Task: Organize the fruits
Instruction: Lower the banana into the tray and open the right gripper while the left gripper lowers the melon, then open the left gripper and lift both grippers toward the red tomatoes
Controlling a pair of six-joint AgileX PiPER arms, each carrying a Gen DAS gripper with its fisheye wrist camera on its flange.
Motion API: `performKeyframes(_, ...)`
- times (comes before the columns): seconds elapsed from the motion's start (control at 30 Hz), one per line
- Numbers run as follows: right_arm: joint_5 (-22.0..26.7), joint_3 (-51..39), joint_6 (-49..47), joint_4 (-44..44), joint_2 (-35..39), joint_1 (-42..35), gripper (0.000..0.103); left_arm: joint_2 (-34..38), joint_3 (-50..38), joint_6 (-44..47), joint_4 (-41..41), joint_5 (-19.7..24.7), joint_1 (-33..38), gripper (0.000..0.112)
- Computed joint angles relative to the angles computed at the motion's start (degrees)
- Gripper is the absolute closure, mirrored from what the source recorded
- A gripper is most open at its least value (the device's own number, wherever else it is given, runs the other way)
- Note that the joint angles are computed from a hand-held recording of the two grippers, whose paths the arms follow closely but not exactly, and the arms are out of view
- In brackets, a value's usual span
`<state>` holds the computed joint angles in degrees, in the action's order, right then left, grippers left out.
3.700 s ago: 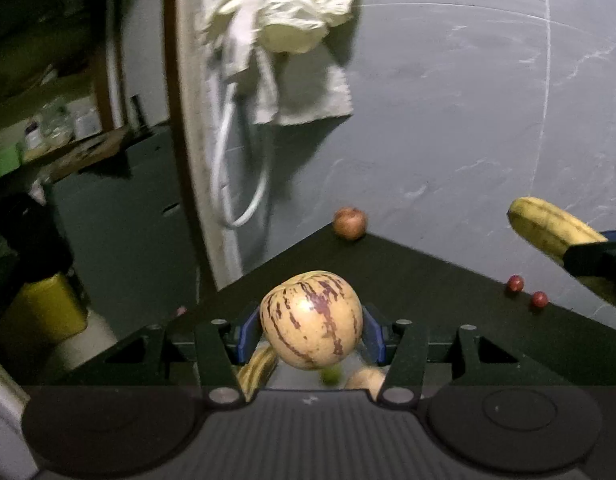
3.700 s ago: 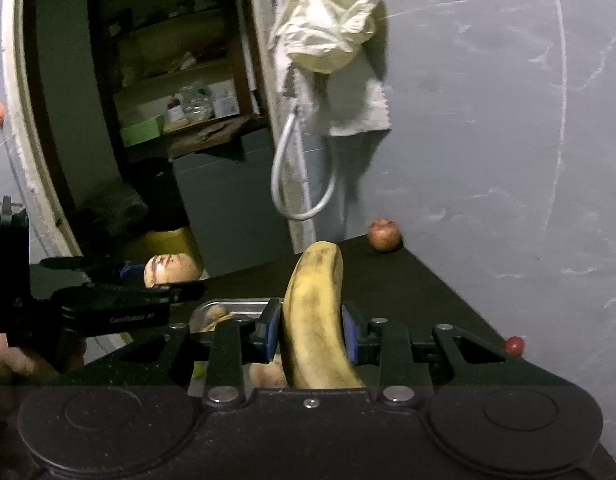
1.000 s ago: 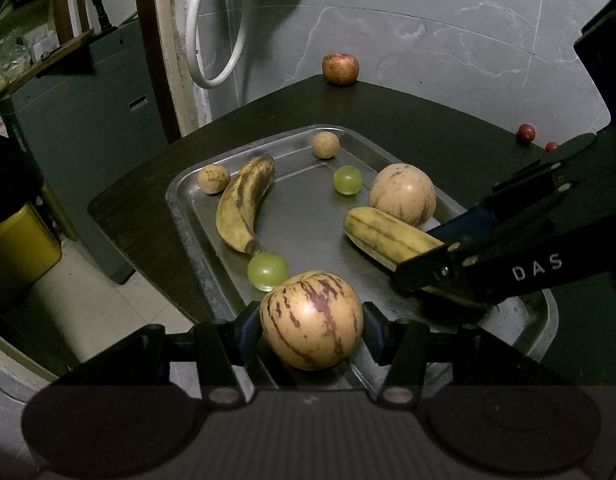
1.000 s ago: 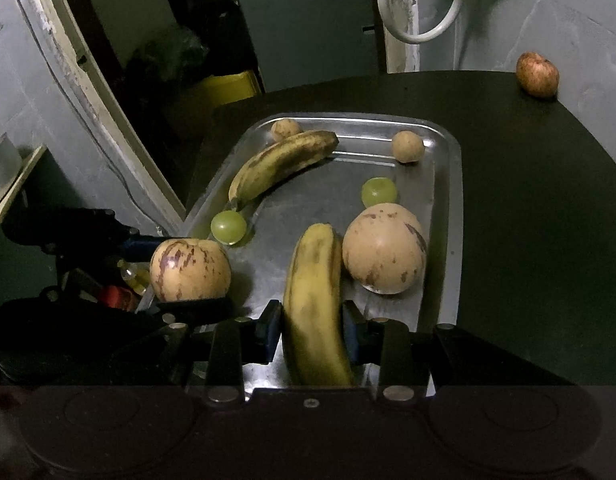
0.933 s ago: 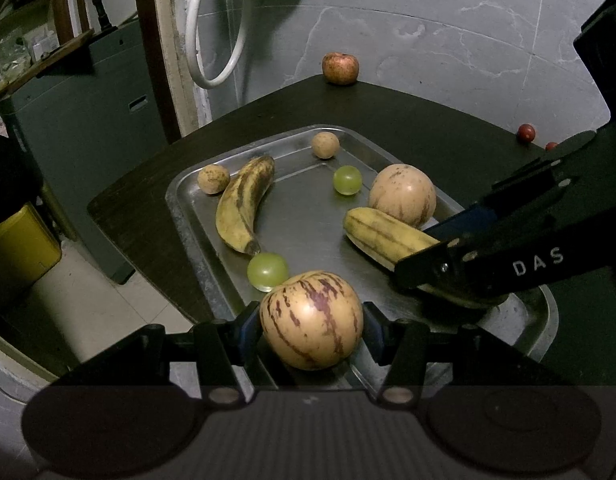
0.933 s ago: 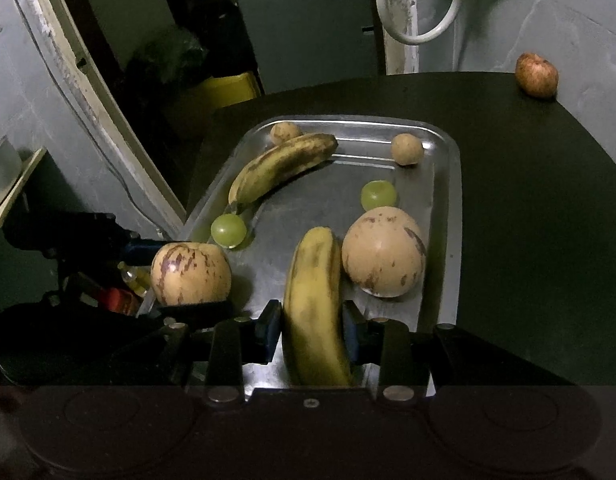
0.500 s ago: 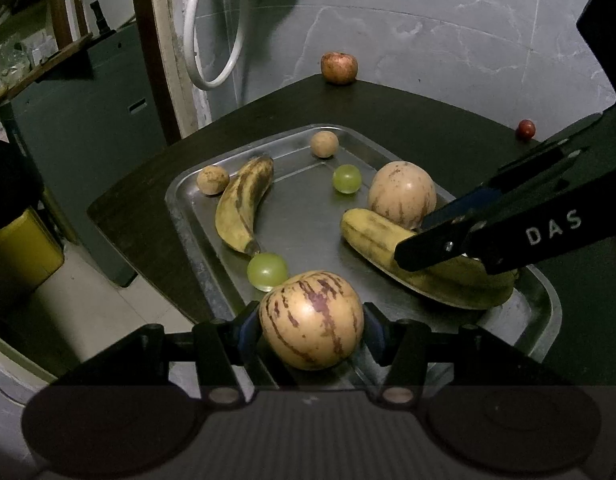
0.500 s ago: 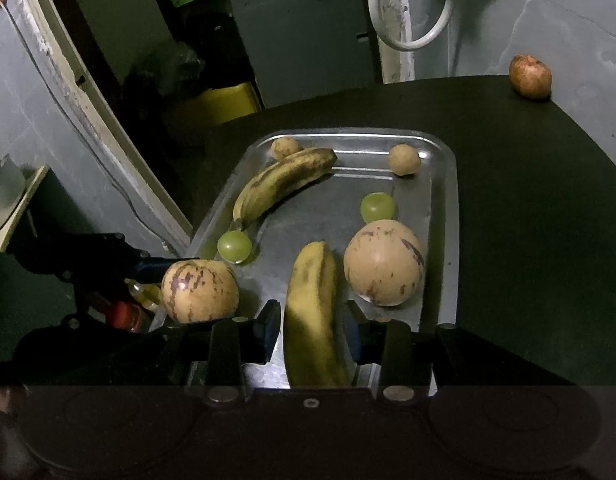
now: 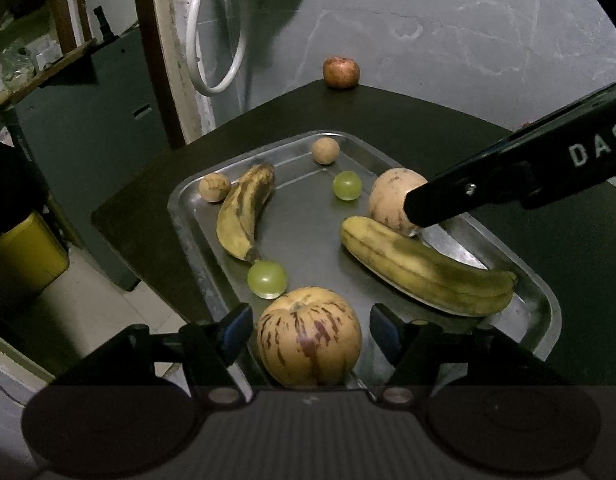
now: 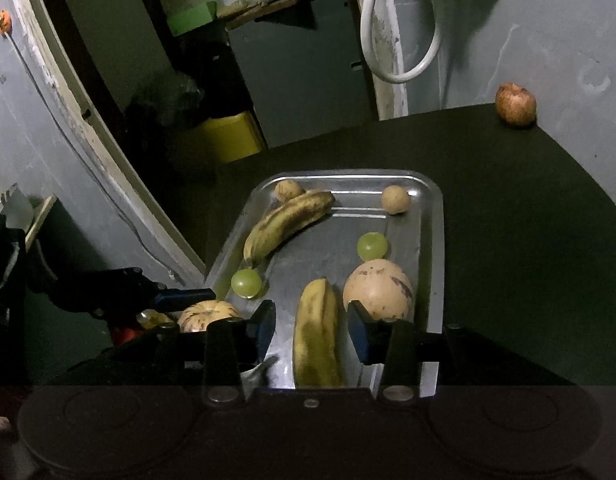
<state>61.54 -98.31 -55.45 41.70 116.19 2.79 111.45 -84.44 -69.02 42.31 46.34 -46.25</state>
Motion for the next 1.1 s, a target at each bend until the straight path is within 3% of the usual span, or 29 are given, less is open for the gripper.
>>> performKeyframes(0.3, 0.62, 0.04, 0.11, 1.86, -1.63, -1.57, 0.049, -0.53, -1.85, -1.7, 1.97, 2.56, -0.53, 0.033)
performKeyframes(0.47, 0.73, 0.51, -0.44, 3.59, -3.49, -2.77, 0.032, -0.58, -3.5, -1.92, 2.74, 4.21, -1.05, 0.028)
performKeyframes(0.73, 1.56, 1.6, -1.64, 5.68, -6.29, -5.01, 0.023, -0.84, -5.65, -2.67, 4.01, 6.51, -2.4, 0.016)
performKeyframes(1.1, 3.66, 4.73, -4.49, 9.59, -11.62, -9.83, 0.01, -0.95, -9.28, -3.2, 5.67, 9.38, -5.04, 0.01)
